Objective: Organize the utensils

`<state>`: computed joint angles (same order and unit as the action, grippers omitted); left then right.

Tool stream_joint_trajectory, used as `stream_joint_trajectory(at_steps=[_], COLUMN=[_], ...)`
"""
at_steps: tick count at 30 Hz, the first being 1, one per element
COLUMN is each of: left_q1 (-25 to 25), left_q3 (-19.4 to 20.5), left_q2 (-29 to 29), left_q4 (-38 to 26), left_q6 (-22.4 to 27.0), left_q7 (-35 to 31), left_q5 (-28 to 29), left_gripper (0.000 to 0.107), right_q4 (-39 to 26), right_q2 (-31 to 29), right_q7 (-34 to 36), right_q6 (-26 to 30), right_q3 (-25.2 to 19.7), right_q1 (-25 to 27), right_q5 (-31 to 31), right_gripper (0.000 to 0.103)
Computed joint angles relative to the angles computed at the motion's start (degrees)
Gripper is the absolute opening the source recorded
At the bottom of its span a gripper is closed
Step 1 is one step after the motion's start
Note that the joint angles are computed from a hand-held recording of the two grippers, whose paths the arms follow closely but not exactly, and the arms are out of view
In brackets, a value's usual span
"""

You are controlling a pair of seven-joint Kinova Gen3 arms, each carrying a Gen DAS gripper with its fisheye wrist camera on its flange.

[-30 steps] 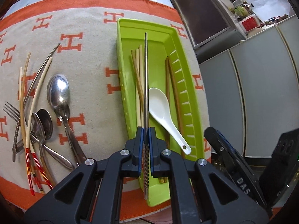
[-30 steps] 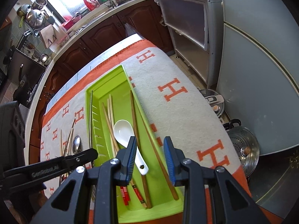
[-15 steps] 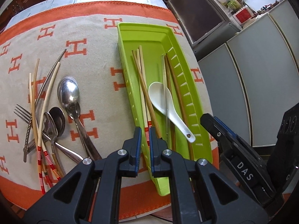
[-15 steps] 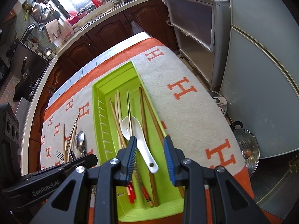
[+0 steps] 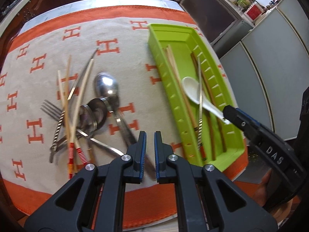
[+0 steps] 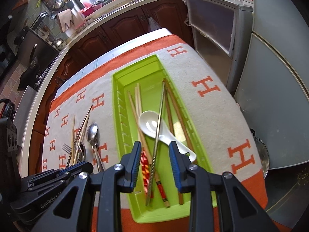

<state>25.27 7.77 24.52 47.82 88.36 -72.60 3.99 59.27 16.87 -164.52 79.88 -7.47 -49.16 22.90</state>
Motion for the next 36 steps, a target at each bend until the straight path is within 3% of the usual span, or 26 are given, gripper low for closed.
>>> stream_joint_trajectory(at_steps=[7, 16, 22, 30, 36], left_q1=[-6.1, -13.6, -17.1, -18.5, -19.6], left_q3=[-1.5, -3.2, -3.7, -3.4, -3.8], left_q2=[-7.8, -14.4, -15.6, -15.6, -15.4], left_q4=[12.3, 22.0, 24.2, 25.4, 26.2], left_q6=[-4.4, -6.7, -8.2, -10.3, -11.0], left_q7=[-2.0, -2.8, -4.2, -6.9, -8.3], left_q5=[0.4, -1.0, 0.2, 1.1, 2.2], left_gripper=[0.004, 0.004, 0.004, 0.004, 0.004], right_q4=[-4.8, -14.2, -19.0, -28.1, -34.5], right_q2=[3.5, 9.8, 13.9, 22.0, 26.5], right_q7=[4.8, 14.5, 18.6, 17.9, 15.9], right_q6=[0.3, -0.5, -4.4, -3.2, 0.1], right_q3=[-0.2, 0.6, 0.2, 0.7, 2.0], right_q1=[-1.4, -2.2, 0.5, 2.6, 2.7], right_q5=[-1.6, -7.8, -16.6, -25.5, -27.4], right_gripper=[0.029, 0.029, 0.029, 0.029, 0.027])
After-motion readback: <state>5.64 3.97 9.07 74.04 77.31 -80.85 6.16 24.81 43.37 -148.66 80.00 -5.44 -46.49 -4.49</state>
